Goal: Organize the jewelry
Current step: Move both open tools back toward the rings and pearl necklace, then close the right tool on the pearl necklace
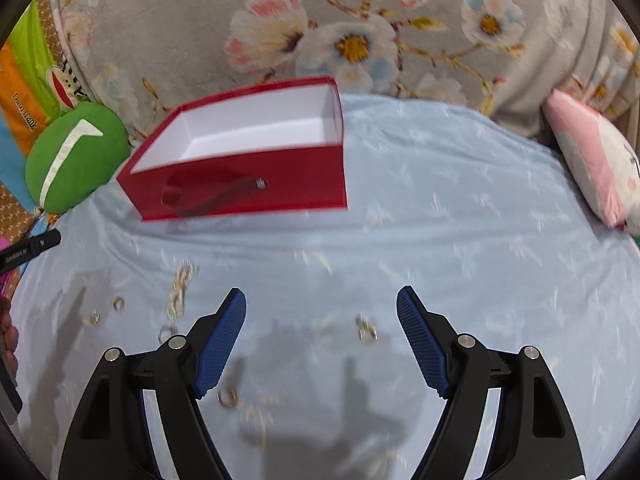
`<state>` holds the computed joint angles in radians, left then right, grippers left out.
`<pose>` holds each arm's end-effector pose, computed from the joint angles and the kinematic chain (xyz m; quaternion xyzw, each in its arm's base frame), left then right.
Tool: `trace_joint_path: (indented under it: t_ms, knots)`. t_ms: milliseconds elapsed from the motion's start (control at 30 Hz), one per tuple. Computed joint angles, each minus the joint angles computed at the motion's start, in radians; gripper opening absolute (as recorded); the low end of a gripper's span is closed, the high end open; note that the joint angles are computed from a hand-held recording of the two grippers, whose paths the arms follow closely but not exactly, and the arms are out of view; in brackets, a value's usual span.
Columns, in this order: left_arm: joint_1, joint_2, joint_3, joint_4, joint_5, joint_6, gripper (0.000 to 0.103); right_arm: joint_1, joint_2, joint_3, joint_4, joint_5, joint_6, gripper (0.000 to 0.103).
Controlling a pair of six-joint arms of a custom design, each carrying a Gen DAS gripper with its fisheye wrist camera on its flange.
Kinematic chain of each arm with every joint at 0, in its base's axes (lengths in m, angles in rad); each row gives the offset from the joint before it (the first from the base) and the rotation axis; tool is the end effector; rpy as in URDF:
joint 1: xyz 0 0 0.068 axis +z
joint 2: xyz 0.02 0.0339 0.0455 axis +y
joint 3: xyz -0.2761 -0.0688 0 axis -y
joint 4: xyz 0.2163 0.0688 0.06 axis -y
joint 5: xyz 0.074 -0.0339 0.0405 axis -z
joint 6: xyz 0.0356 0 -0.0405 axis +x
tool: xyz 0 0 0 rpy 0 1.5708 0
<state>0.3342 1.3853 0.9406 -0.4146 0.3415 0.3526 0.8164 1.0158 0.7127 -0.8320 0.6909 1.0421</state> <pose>0.2499 0.0741 0.2645 0.0677 0.9232 -0.0344 0.3768 0.1136 0.0877 0.2489 0.1762 0.9046 -0.0349 0.3866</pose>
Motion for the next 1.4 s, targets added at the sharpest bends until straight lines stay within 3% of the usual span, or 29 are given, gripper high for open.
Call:
trace_joint_path:
  t_ms: [100, 200, 333, 600, 867, 1067, 1200, 1400]
  knots:
    - [0.042, -0.003, -0.057, -0.012, 0.012, 0.04, 0.066, 0.097, 0.027, -0.026, -0.052, 0.004, 0.135, 0.075]
    - [0.048, -0.002, -0.093, -0.008, 0.015, 0.053, 0.066, 0.14, 0.063, -0.044, -0.019, -0.023, 0.18, 0.074]
    - [0.046, -0.016, -0.136, 0.0, 0.012, 0.064, 0.066, 0.14, 0.156, -0.017, 0.106, -0.045, 0.1, 0.073]
    - [0.067, -0.006, -0.154, -0.003, 0.013, 0.087, 0.066, 0.016, 0.41, 0.092, 0.382, -0.136, -0.175, 0.065]
    - [0.116, 0.045, -0.13, 0.003, 0.027, 0.115, 0.066, -0.103, 0.592, 0.191, 0.502, -0.224, -0.293, 0.062]
    - [0.123, 0.059, -0.129, 0.002, 0.038, 0.126, 0.066, -0.128, 0.654, 0.217, 0.516, -0.253, -0.315, 0.047]
    - [0.111, 0.052, -0.136, -0.004, 0.045, 0.137, 0.066, -0.135, 0.666, 0.209, 0.525, -0.266, -0.315, 0.018]
    - [0.07, 0.037, -0.152, -0.021, 0.048, 0.132, 0.066, -0.126, 0.577, 0.154, 0.515, -0.25, -0.286, 0.011]
